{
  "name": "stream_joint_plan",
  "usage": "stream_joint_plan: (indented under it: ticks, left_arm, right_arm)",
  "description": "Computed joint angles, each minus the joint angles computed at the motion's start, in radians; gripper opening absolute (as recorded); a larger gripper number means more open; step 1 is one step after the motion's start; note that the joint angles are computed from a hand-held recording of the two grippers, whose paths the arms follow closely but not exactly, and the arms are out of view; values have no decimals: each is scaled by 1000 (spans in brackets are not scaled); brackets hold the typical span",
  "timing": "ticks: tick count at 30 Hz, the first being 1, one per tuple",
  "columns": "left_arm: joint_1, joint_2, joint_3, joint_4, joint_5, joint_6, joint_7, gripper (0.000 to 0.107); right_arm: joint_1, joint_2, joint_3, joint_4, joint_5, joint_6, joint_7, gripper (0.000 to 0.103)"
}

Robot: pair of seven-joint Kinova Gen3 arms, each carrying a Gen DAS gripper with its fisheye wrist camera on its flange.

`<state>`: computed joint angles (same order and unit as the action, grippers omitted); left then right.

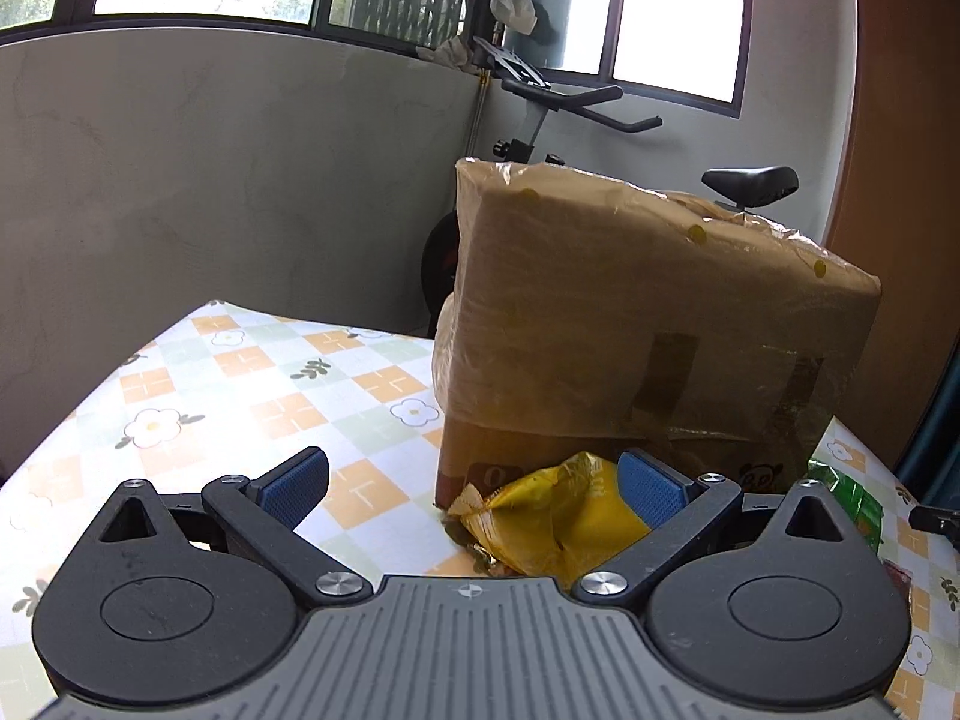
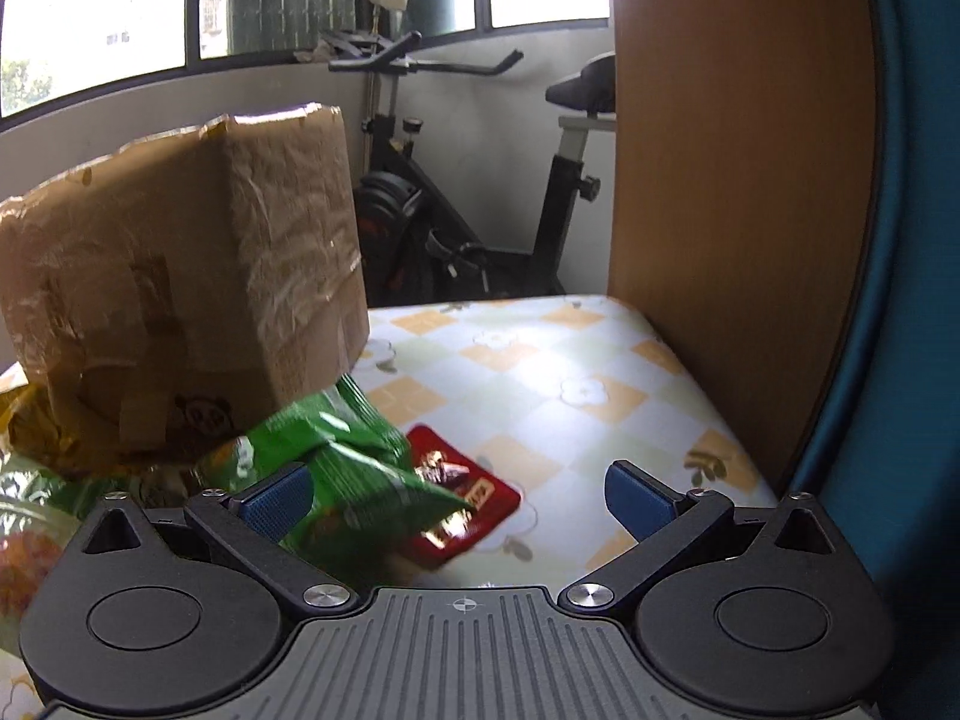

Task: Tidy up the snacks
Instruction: 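Move both tools back from the box toward the snack pile, then grasp the yellow chip bag with the left tool while the right tool grasps the red jerky packet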

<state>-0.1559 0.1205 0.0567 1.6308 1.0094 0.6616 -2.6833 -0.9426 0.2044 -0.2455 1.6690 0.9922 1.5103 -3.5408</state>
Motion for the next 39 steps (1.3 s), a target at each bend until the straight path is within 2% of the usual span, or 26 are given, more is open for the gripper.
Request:
stream_joint_plan:
  ticks: [3, 5, 9, 16, 25, 28, 30, 33, 37, 39]
  left_arm:
    - [-2, -4, -4, 19, -4, 7, 5, 103]
    - [-1, -4, -9, 23, -19, 12, 26, 103]
    - [-12, -11, -16, 48, -19, 20, 52, 103]
    - [-9, -25, -29, 71, -52, 21, 68, 103]
    - [13, -41, -31, 87, -119, -10, 149, 103]
    - [21, -42, -34, 88, -155, -18, 194, 103]
    - [38, -40, -49, 86, -175, -18, 218, 103]
    - [-2, -51, -20, 112, -114, -29, 154, 103]
    - [24, -59, -32, 116, -116, -54, 133, 103]
    - [28, -58, -31, 109, -108, -52, 120, 103]
  right_arm:
    - [4, 2, -5, -2, -71, -27, -51, 95]
    - [-4, 14, -5, -12, -101, -24, -86, 80]
    - [-14, 19, 1, -3, -143, -73, -190, 73]
    - [5, 52, 33, -26, -127, -99, -143, 58]
    - [-9, 124, 66, -100, -125, -41, 59, 53]
    - [-27, 119, 73, -84, -119, -42, 32, 53]
    - [-36, 115, 73, -71, -107, -46, 21, 46]
    - [-43, 106, 73, -55, -99, -43, -10, 36]
    - [-65, 79, 72, -10, -61, -49, -108, 35]
    - [-48, 75, 53, -4, -46, -54, -95, 35]
